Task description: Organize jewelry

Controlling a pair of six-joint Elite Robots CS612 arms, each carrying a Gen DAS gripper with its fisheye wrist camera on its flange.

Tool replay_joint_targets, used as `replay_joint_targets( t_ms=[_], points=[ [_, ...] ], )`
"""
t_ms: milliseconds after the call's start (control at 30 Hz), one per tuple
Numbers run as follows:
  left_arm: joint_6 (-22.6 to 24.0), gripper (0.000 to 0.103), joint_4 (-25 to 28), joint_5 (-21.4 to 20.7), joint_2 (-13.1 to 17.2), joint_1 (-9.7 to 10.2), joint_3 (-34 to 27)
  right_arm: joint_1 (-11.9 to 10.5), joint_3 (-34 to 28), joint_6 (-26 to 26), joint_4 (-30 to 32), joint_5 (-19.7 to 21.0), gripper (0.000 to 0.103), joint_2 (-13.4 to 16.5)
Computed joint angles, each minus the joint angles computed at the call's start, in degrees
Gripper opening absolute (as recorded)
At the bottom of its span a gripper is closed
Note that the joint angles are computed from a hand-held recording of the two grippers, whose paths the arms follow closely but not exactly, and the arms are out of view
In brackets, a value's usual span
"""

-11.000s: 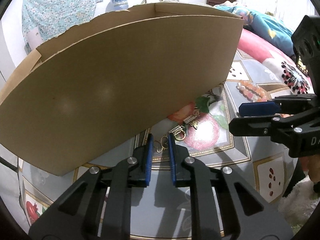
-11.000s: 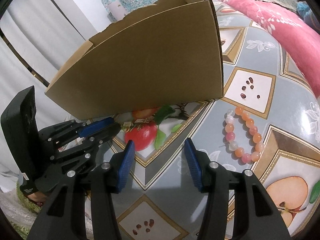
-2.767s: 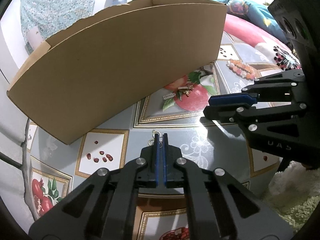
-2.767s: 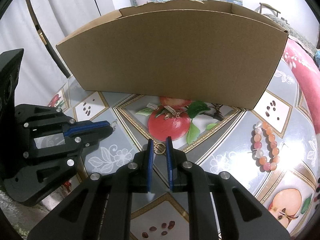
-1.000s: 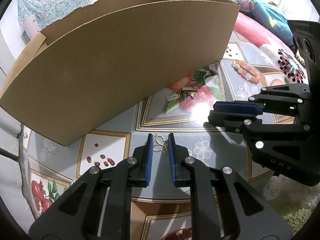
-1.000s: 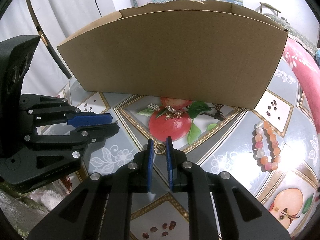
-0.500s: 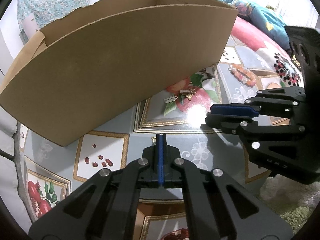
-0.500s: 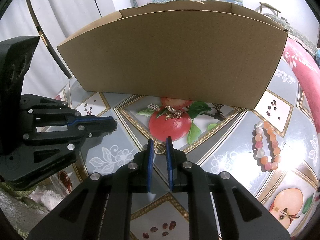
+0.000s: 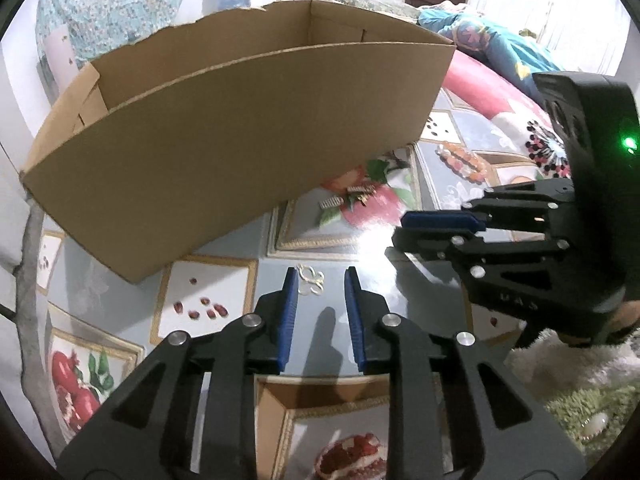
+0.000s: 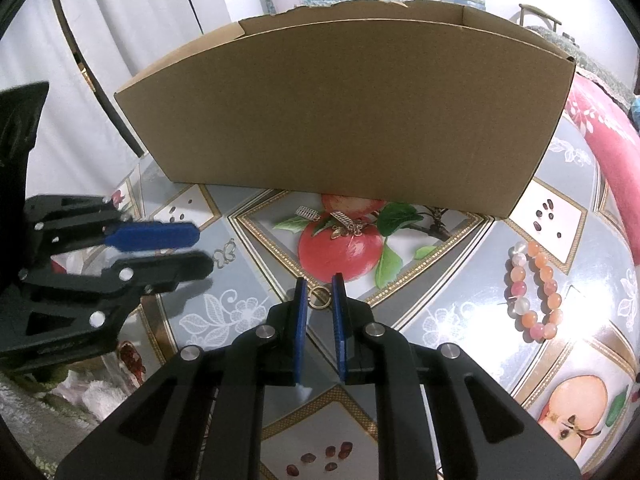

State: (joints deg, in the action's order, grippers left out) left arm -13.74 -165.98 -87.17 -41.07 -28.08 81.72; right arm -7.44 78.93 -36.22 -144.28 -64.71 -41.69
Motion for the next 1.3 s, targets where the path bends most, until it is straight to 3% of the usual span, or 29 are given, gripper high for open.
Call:
replay_joint_targets(
  t_ms=[167,400,467,833,1167,1300],
  points=[
    [-1.29,0.023,0.54,-1.82,0.20,0.18,0.00,0.00,-0.04,0.09,0.03,0.04,0.012,0.01],
    [-1.51,0.023,0.93,-0.27,0.95,0.24,-1.07,0.00,0.00,0.01,-0.04,0.00,0.012,-0.02],
    [-1.19,0.027,1.14,-0.27,1.10,0.31,-1.34,-0.01,0.01,0.02,-0.07,0.00,0.012,-0.01],
    [4.66,0.027,3.66,2.97,1.52,-0.40,-2.11,0.00,0.08,0.07,-0.16,0.04,0.012,-0.05],
    [8.05,0.025,4.21,0.92,1.99,0.09,-3.16,-0.01,0.13,0.11,-0.17,0.11,0.012,-0.09],
    [8.62,0.019,4.19,0.71,2.00,0.19,-3.18,-0.02,0.10,0.07,-0.13,0.15,0.012,-0.08]
  ],
)
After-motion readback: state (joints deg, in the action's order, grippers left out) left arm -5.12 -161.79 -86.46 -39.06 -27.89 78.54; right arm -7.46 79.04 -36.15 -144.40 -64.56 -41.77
